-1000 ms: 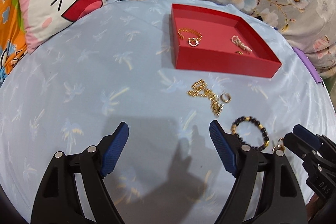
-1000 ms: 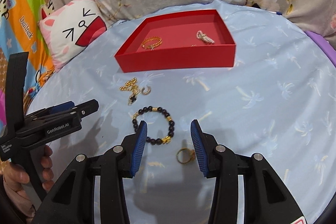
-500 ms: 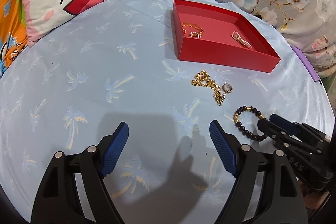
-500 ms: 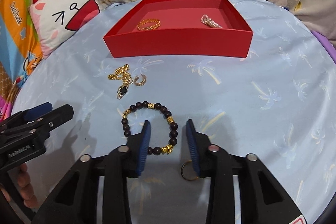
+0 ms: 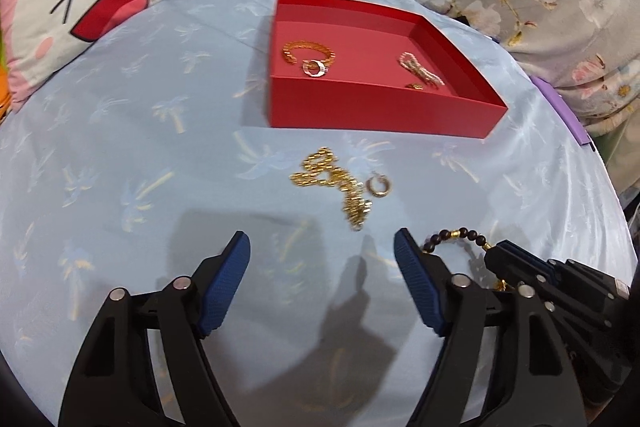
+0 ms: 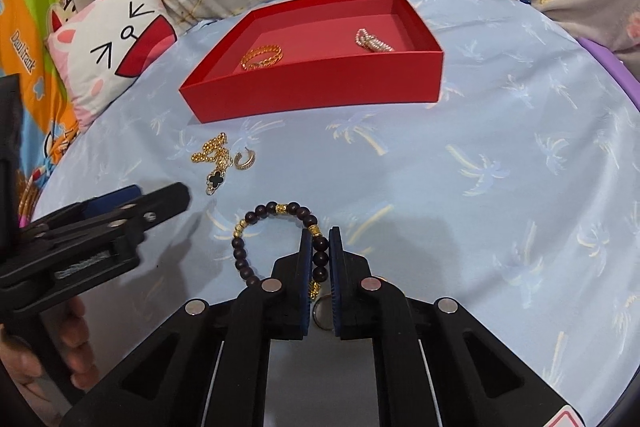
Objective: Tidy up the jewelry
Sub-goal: 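Grasp the gold chain necklace with the left tool while the right tool lifts the bracelet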
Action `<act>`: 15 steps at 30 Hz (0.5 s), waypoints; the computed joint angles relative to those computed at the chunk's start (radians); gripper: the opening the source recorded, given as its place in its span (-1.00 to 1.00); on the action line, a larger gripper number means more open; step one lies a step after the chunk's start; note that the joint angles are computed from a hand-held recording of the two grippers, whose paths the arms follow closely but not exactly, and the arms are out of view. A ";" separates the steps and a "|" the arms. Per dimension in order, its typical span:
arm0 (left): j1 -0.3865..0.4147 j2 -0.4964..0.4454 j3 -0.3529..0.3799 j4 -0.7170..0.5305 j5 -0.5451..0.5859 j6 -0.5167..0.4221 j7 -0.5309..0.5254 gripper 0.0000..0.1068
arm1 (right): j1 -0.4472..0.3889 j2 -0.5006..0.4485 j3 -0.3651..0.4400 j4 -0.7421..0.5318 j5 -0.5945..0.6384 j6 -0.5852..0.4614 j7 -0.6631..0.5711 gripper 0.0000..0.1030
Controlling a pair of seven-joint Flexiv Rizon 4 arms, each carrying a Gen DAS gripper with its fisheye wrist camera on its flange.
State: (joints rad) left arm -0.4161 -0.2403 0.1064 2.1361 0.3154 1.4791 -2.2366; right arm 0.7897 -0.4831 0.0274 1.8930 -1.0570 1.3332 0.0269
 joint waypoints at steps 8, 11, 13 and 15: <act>-0.031 -0.081 0.011 -0.082 -0.022 -0.016 0.036 -0.14 | -0.018 0.031 -0.014 0.030 -0.050 0.035 0.064 -0.86; -0.038 -0.089 0.018 -0.092 -0.023 -0.018 0.047 -0.35 | -0.027 0.033 -0.013 0.033 -0.069 0.045 0.081 -0.86; -0.032 -0.090 0.010 -0.089 -0.032 -0.012 0.062 -0.54 | -0.032 0.031 -0.011 0.031 -0.074 0.049 0.087 -0.86; -0.016 -0.089 -0.012 -0.076 -0.057 -0.001 0.093 -0.73 | -0.035 0.032 -0.011 0.032 -0.083 0.054 0.095 -0.86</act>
